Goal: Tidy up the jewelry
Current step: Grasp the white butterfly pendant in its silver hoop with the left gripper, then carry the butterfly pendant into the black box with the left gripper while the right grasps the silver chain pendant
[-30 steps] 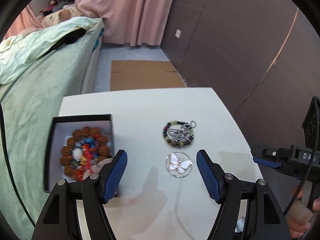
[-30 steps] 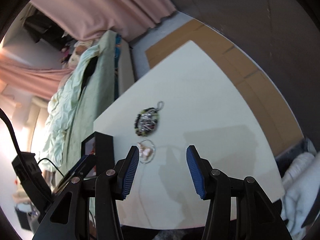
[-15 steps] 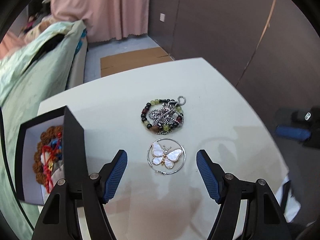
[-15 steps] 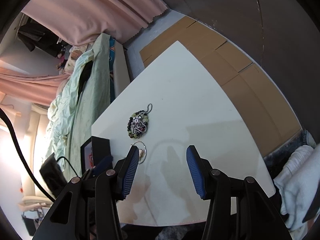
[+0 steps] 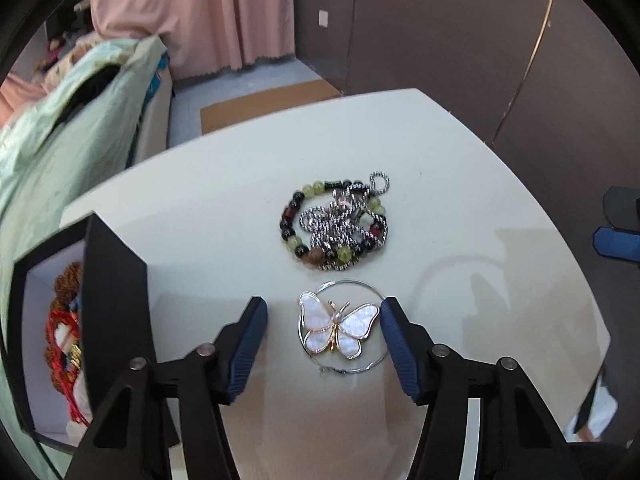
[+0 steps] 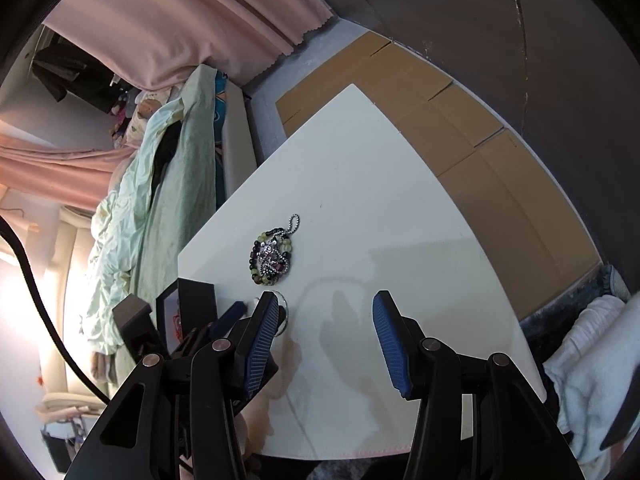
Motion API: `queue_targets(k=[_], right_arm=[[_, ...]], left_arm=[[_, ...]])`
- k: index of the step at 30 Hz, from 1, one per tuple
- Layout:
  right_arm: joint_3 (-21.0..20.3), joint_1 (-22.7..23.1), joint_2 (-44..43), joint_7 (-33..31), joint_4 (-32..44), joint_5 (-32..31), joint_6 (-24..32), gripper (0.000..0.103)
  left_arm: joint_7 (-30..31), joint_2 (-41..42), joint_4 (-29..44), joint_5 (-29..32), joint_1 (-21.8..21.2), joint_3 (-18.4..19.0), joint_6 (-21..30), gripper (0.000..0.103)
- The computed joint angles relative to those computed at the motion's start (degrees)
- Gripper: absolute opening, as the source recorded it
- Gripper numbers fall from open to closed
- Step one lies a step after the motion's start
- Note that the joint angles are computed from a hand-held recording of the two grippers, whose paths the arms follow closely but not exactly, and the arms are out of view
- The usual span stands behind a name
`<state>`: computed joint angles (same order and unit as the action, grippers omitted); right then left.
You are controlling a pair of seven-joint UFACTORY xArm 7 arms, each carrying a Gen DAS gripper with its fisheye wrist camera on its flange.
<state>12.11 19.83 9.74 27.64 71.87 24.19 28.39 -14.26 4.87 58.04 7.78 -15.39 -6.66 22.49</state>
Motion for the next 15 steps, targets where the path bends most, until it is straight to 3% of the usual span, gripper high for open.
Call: queue_targets(k=[4,7,15], right_arm=[[0.05,0.0,0.45,-0.31,0.59,-0.01,0.43,0.05],[-0.01,0.12,0.62,-0.03,0.81,-0.45,0.7,0.05],[0.03,0.98,2.18,1.43,2.5,-2.8,1.65,0.05]], left_arm=[[-0.78,0.18,0.05,2.37,-0.29,0.31,-0.45,0.044],[2.66,-0.27,-0.11,-2.84,0.71,-0.2,-0.37,0.044],[4.01,-4.07,-2.49,-6.35,1.49,-0.02,-2.27,0.044]])
